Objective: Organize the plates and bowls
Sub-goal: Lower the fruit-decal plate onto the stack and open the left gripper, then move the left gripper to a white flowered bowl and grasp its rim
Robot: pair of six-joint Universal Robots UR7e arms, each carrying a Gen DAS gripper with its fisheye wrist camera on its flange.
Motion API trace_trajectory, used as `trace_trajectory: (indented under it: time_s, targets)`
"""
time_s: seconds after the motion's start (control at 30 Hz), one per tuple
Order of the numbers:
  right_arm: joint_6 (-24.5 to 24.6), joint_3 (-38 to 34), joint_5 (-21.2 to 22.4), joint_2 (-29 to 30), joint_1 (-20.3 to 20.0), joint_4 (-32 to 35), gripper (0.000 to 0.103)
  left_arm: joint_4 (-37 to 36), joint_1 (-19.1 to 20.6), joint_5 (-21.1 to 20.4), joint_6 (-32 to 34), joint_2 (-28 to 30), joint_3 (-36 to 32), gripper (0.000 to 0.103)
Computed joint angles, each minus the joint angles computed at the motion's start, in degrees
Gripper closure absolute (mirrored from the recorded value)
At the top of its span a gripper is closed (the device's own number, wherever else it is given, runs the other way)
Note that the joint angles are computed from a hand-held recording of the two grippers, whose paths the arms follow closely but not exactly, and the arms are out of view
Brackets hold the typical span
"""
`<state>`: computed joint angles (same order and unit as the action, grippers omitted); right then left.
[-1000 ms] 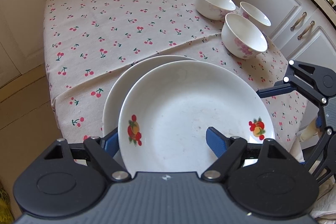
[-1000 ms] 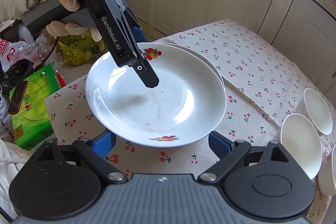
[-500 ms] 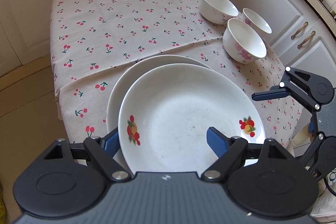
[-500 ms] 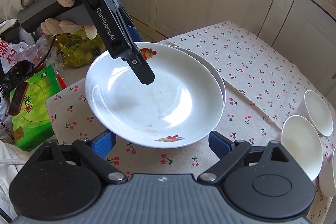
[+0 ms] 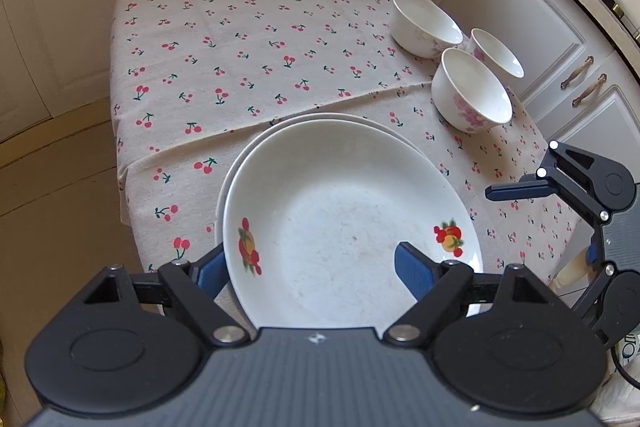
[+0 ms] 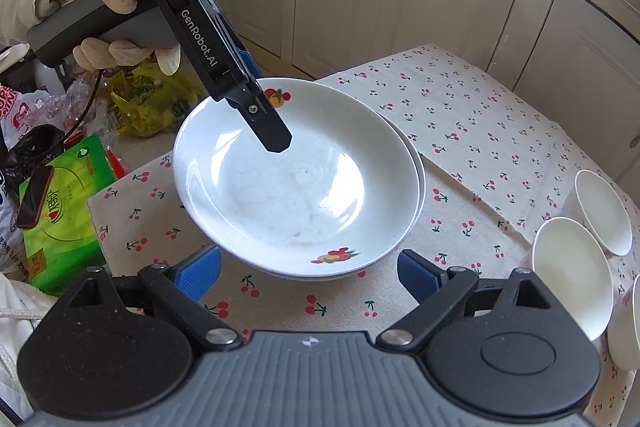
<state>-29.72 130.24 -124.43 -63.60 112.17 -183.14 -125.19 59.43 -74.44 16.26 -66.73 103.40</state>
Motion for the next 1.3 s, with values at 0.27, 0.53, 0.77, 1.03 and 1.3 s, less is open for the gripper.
trace_trajectory:
  time_s: [0.27,0.53,0.77,1.03,1.3]
  targets:
    - [0.16,1.28,-0.92,0.16,0.10,-4.44,0.002,-2.03,-0.66,1.59,0.22,-0.84,1.67,0.017]
    - [0.22,3.44,-2.57,0.64,0.32,-11.32,0.000,-8.05,-1.55,4.26,2.50,-2.16,5.28,0.016]
    - [1.17,6.06,-3.87,1.12,0.20,-20.57,0.000,-16.29,-4.97,4.92,7.97,-4.33,10.31,0.015]
    - [-1.24,7.62,-12.95,6.01,0.43,-38.85,0.000,-20.94,-8.31,2.84,8.84,-2.56,13.32,0.014]
    - [-5.07,8.95,-14.93,6.79,-2.72,-48.84,0.000,-27.00,-11.97,1.57,9.08,2.07,14.31,0.010]
